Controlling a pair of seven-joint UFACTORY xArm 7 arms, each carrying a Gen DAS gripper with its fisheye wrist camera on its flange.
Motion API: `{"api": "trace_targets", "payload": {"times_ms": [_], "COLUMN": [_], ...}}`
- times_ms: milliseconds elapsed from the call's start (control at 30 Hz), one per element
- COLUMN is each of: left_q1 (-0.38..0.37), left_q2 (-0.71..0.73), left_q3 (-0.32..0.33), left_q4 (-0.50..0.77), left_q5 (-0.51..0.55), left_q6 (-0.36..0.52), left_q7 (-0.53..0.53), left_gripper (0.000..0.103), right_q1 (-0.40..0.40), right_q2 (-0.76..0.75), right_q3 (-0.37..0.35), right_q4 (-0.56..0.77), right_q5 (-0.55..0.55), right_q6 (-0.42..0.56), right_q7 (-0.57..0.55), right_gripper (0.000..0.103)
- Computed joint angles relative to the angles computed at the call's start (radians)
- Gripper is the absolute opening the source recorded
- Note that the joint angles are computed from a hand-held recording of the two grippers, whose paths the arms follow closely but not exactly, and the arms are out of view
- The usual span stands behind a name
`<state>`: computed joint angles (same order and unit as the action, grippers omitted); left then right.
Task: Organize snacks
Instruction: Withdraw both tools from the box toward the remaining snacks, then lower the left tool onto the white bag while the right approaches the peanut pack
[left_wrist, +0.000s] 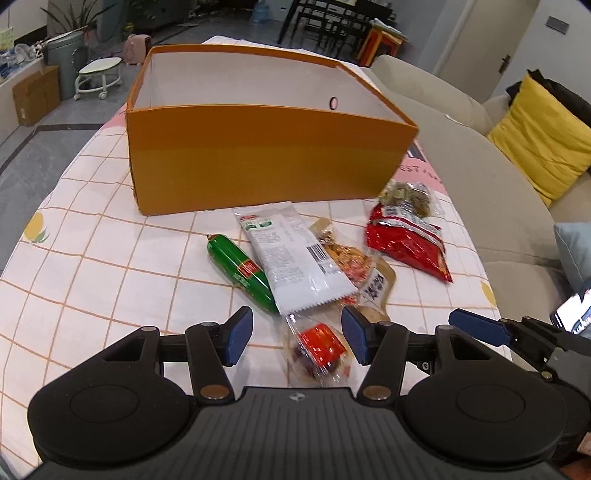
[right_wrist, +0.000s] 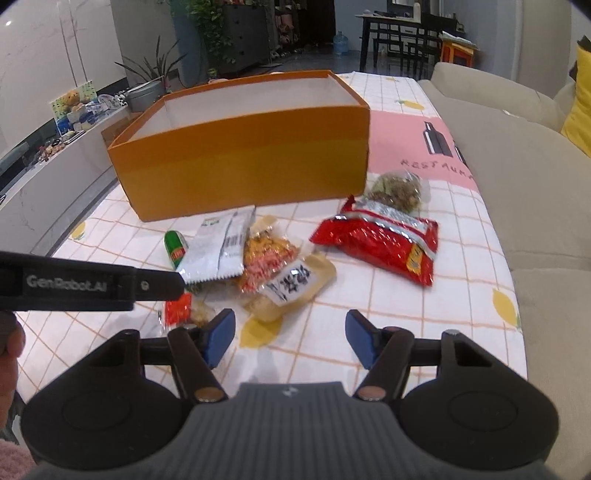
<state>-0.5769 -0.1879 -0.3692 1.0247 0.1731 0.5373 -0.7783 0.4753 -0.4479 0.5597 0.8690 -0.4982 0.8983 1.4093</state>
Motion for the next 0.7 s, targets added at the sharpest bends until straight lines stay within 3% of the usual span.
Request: {"api": "trace_targets", "payload": {"times_ms": [233,600,700], "left_q1": [0.000,-0.036,-0.042], "left_q2": [0.067,0.299,0.331], "left_q3": [0.022,0.072,0.083], "left_q4": [0.065,0.355,0.397], "left_q5": [-0.026,-0.087,-0.106], "left_q6": [-0.013,0.228,0.253], "left_q7": [0.036,0.140,0.163], "left_gripper": [0.065,0.075,0.075], "right_q1": [-0.023,-0.019,-0.027], "right_q2": [0.044,0.135,0.150], "right_q3": [-0.022,-0.140,-0.156], "right_q4": [0.010,0.004,-0.002], "right_q5": [-0.049,-0.050,-0.040], "right_q6": [-0.056,-0.229,-0.277], "right_q7": [-0.019,-0.265,-0.314], "right_gripper": [0.060,0.066,0.066]}}
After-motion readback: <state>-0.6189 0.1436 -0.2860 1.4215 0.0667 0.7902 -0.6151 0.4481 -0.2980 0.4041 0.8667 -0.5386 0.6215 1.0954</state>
